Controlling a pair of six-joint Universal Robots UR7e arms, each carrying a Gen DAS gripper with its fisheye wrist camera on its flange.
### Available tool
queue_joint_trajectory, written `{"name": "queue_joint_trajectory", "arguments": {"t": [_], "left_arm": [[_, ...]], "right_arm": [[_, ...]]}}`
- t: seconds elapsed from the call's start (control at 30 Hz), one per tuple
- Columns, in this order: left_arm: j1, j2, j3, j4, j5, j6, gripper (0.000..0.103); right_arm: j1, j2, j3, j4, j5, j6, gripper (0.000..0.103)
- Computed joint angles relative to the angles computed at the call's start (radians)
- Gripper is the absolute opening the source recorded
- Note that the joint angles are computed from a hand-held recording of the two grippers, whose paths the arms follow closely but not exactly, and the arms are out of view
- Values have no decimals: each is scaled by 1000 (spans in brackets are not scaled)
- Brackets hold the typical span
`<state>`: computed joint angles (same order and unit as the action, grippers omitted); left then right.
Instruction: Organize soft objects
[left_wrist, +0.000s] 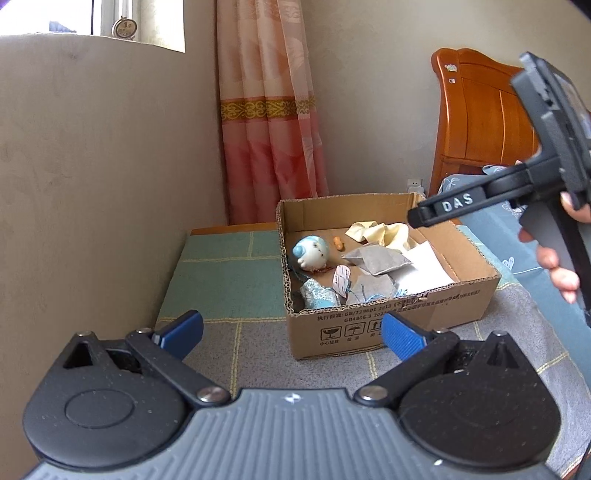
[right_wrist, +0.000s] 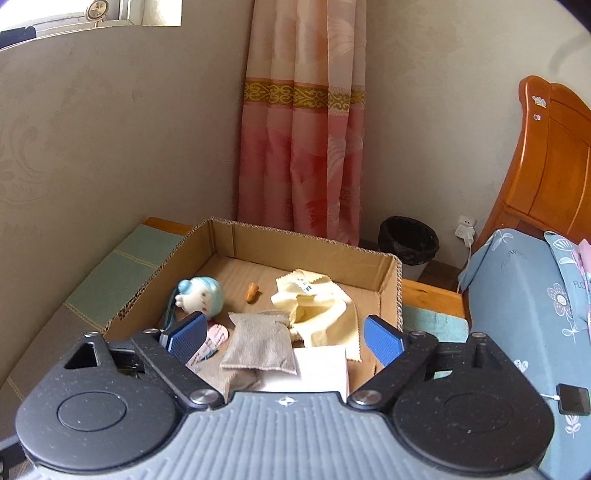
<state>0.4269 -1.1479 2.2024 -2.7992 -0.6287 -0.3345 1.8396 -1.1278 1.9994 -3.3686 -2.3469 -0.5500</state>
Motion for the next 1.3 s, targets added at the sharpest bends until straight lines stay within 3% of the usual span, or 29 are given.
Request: {"name": "queue_joint_trajectory", "arguments": {"t": [0.1, 0.2, 0.3, 0.47, 0.7, 1.3], "left_arm": [[-5, -2, -25, 88, 11, -70, 102], [-10, -6, -50, 183, 13, -143, 102], [-19, -6, -59, 211, 5, -161, 102], [-33, -3, -73, 264, -8, -198, 102], [-45, 0, -83, 316, -15, -237, 102], [-51, -5, -85, 338, -7, -259, 102]], "right_arm": [[37, -20, 39, -1, -104, 39, 101], [76, -56, 92, 60, -210, 177, 103], [101, -115, 159, 165, -246, 339, 103], [143, -143, 236, 154, -290, 422, 103], [158, -164, 269, 157, -286, 456, 103], [173, -158, 276, 99, -298, 430, 103]]}}
